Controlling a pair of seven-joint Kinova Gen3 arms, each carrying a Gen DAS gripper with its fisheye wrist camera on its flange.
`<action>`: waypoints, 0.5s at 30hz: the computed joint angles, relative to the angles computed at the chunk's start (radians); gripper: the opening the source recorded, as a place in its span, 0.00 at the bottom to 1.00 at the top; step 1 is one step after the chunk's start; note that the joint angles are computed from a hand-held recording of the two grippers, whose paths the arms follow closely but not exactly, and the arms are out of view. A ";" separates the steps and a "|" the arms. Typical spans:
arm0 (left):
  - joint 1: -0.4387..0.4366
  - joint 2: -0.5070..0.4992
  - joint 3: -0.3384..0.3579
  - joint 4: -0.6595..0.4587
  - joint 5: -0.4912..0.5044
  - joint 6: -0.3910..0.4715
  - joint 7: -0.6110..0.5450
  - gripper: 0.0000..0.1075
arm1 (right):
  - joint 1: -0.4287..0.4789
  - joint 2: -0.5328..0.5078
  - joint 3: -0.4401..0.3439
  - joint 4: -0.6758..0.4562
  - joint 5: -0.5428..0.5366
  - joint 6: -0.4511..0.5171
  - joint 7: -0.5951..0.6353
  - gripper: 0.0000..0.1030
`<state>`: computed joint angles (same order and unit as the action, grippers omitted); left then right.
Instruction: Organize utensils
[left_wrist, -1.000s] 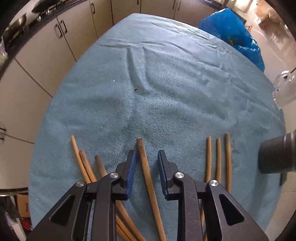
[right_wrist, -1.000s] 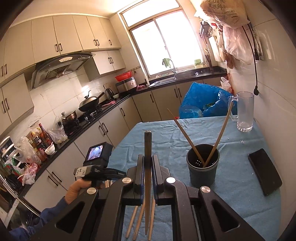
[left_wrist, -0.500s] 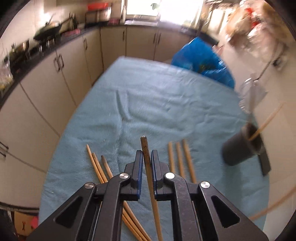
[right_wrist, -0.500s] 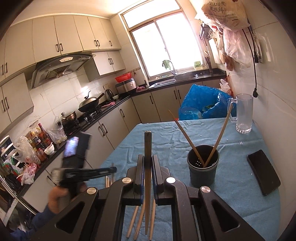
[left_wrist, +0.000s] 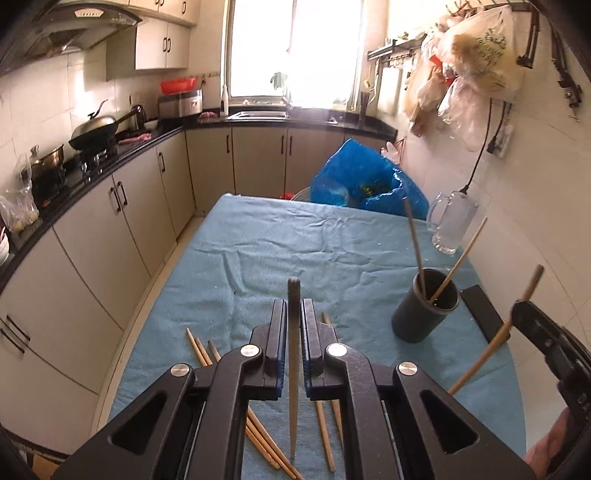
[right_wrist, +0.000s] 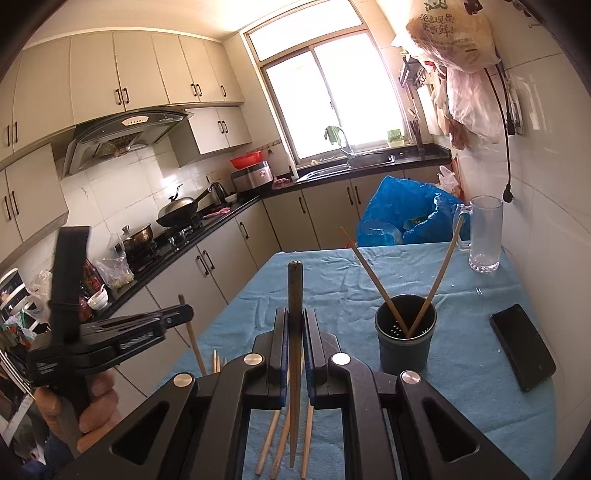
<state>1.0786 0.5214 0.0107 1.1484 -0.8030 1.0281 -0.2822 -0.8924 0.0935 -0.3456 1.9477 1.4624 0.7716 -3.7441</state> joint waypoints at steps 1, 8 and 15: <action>0.006 -0.002 -0.002 0.001 -0.006 0.001 0.004 0.06 | -0.001 -0.002 0.000 0.003 0.003 0.001 -0.007 0.08; 0.025 -0.012 0.002 0.008 -0.032 0.014 0.025 0.06 | -0.006 -0.008 -0.007 0.009 0.007 0.021 -0.025 0.08; -0.020 -0.002 0.029 -0.011 0.028 -0.008 -0.041 0.07 | -0.004 -0.013 -0.011 0.015 0.004 0.024 -0.030 0.08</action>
<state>1.0583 0.5195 0.0402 1.1379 -0.7748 1.0202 -0.3236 -0.8967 0.0809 -0.3562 1.9623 1.4665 0.7956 -3.7737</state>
